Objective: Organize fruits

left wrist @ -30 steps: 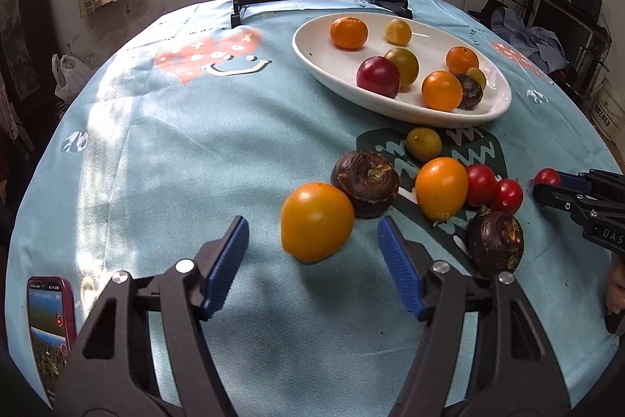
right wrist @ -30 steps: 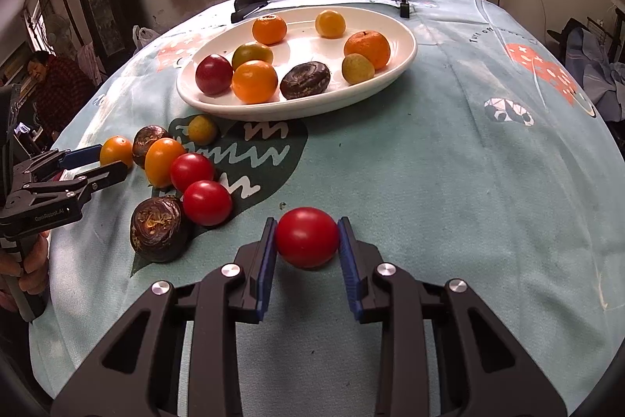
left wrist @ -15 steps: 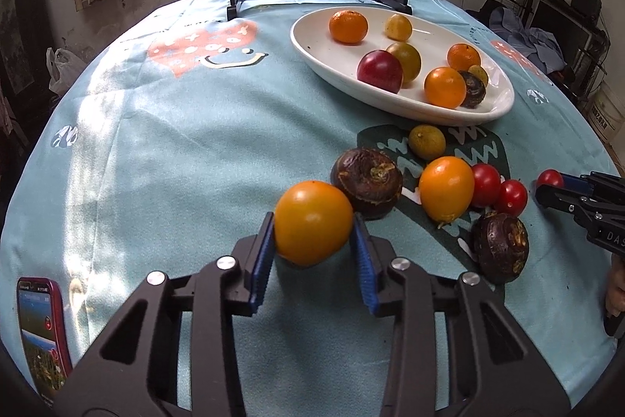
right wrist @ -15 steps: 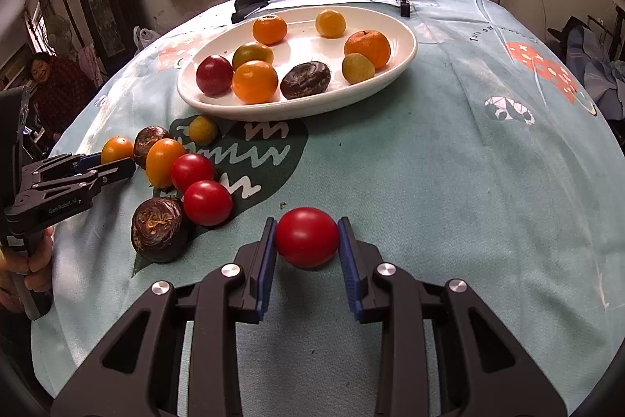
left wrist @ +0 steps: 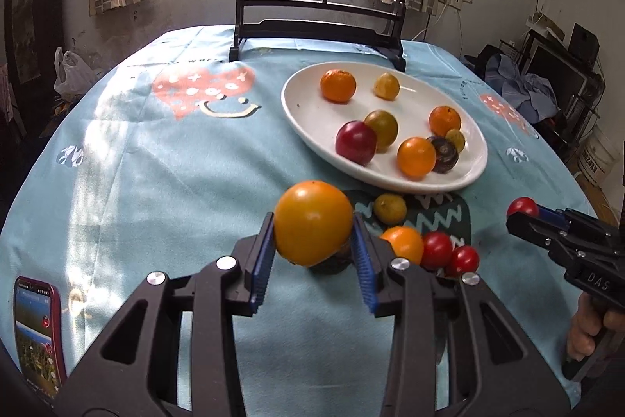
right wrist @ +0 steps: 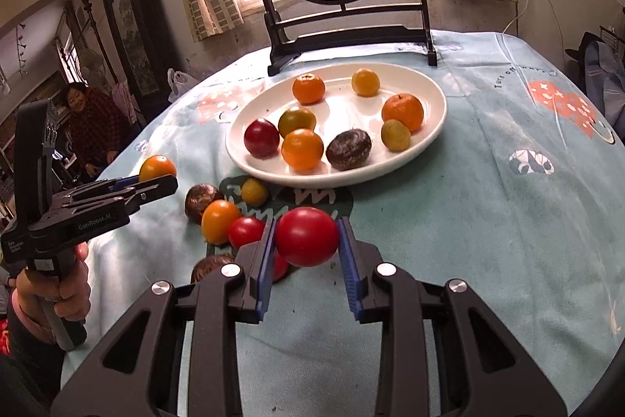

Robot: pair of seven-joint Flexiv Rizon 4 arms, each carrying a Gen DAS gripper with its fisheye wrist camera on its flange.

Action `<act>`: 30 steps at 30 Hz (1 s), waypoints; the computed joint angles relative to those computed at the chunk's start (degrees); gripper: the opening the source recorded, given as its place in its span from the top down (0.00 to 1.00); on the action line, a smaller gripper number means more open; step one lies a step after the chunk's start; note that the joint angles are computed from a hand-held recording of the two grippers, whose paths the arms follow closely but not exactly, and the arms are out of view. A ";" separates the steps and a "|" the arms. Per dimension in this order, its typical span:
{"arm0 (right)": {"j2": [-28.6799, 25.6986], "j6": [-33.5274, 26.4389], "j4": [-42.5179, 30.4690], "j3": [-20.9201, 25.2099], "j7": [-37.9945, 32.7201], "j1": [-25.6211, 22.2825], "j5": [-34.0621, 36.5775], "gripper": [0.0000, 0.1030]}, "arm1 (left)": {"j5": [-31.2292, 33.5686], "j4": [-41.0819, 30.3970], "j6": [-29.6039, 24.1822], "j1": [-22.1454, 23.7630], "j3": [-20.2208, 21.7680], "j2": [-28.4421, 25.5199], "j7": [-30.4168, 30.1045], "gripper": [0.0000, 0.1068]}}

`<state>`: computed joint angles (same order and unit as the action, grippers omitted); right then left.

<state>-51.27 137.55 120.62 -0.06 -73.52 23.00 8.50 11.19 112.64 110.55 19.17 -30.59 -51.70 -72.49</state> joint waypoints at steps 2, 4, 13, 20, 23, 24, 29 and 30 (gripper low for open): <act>-0.48 1.58 -1.61 -0.80 -0.29 0.82 1.87 0.70 | -0.37 -1.25 -0.57 -1.35 -0.19 0.24 0.16 0.64; -0.98 2.54 -3.64 -1.35 -0.13 0.80 3.33 0.70 | -1.13 -2.98 -1.36 -3.19 0.23 0.43 0.55 0.64; -3.86 -6.64 -14.08 -4.38 2.27 -1.85 4.21 0.70 | -10.06 -16.00 -10.72 -11.54 2.64 -2.69 4.52 0.64; -5.66 -9.60 -17.75 -5.16 3.44 -3.25 0.82 0.58 | -16.63 -21.96 -15.17 -17.26 7.17 -4.34 7.57 0.55; -4.77 -9.89 -16.68 -7.24 2.82 -0.78 3.76 0.50 | -17.18 -18.85 -9.56 -16.06 6.38 -3.35 6.98 0.14; -4.26 -8.22 -15.69 -6.14 2.75 -1.63 2.77 0.50 | -16.26 -17.45 -7.70 -15.07 5.79 -2.72 6.85 0.14; -1.19 -4.49 -9.99 0.40 4.41 -6.61 -5.01 0.47 | -12.50 -11.30 0.89 -14.15 8.87 0.60 3.51 0.06; -0.80 -3.91 -8.69 1.72 4.86 -7.58 -7.24 0.47 | -11.98 -10.39 1.72 -14.24 9.92 1.02 2.64 0.06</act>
<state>-52.07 133.64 111.93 1.66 -68.66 15.42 1.25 -0.79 102.25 112.27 4.93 -20.67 -50.68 -69.85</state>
